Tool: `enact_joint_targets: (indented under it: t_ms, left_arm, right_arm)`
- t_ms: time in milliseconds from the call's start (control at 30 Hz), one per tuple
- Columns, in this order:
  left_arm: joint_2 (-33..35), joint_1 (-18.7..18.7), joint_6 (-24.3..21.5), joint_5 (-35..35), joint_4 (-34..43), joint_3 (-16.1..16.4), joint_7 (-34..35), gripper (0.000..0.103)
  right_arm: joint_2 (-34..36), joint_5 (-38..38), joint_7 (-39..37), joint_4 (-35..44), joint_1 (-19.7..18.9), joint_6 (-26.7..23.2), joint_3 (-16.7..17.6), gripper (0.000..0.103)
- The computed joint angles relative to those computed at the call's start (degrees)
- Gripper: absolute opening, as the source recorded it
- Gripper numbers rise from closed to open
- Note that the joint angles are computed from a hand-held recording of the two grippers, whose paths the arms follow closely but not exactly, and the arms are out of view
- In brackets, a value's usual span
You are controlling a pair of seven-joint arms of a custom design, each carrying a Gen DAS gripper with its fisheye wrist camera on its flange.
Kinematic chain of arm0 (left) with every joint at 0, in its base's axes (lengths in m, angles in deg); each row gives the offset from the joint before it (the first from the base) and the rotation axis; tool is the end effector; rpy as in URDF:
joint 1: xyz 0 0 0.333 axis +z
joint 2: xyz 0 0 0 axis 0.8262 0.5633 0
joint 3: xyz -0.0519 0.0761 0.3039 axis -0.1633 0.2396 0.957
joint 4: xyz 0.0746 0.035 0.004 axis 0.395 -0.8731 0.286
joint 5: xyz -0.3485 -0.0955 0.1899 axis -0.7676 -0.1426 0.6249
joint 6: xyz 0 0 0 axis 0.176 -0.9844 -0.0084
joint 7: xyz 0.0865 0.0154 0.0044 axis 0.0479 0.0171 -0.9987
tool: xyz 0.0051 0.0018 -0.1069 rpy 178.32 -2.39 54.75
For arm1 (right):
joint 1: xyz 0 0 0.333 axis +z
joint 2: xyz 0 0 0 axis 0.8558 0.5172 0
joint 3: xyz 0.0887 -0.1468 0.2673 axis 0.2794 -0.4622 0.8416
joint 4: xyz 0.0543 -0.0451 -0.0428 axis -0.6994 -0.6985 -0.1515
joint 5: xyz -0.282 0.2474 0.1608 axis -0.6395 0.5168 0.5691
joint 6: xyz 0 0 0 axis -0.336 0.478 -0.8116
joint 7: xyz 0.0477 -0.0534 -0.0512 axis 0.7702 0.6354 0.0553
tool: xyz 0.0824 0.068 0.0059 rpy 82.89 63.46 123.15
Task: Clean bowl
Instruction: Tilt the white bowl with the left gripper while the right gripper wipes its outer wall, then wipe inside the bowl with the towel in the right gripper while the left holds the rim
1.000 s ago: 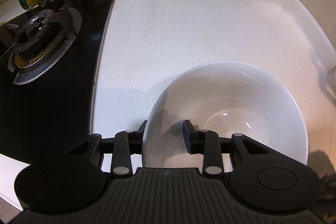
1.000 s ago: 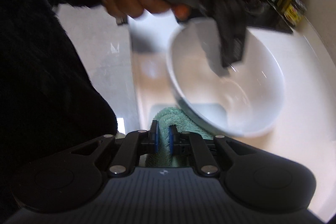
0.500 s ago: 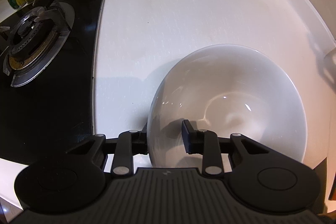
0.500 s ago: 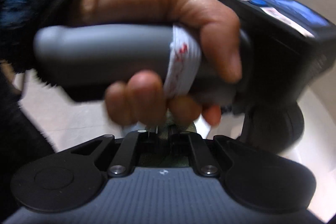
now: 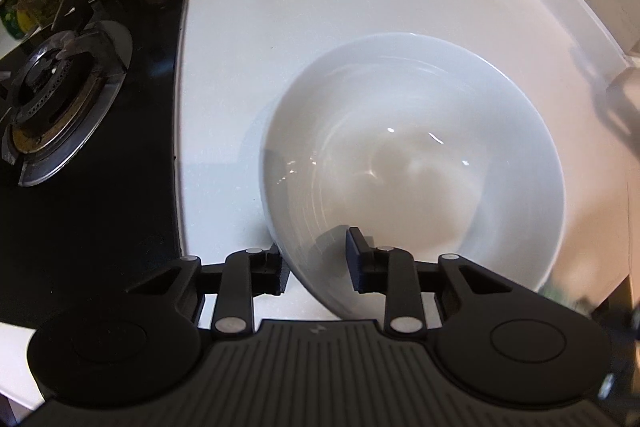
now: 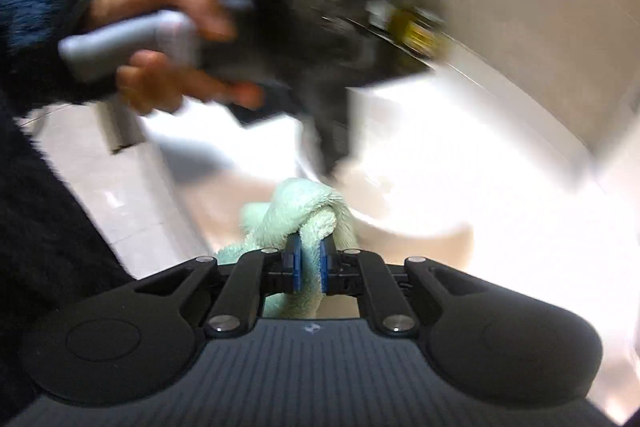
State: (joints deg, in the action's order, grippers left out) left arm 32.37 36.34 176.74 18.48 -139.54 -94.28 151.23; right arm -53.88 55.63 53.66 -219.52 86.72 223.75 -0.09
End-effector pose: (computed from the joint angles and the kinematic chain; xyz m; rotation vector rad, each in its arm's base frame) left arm 0.5831 -0.3638 0.5013 -1.0939 2.7727 -0.5291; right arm 0.3482 0.3535 0.5290 -2.1283 1.4578 -0.7690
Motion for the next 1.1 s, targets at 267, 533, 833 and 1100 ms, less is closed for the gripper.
enact_joint_targets:
  t_ms: [267, 533, 833, 1100]
  left_arm:
    - [-0.26, 0.2, 1.4, -0.63, -0.92, -0.24, 1.95, 0.036]
    - [-0.18, 0.07, 1.83, -0.34, -0.98, -0.19, 2.78, 0.036]
    - [0.21, 0.01, 2.96, -0.33, -0.99, -0.36, 4.97, 0.037]
    - [0.92, 0.02, 2.82, -1.02, -0.21, -0.49, 7.11, 0.037]
  right_arm:
    - [0.37, 0.14, -2.4, -0.32, -3.26, -1.94, -3.1, 0.007]
    - [3.55, 0.46, -11.54, 1.75, -7.08, 0.48, -6.79, 0.007]
    - [11.21, 8.34, -28.91, 9.16, -8.93, 5.08, -11.06, 0.007]
    - [20.17, 19.23, -50.59, 20.0, -9.38, 5.93, -12.01, 0.007]
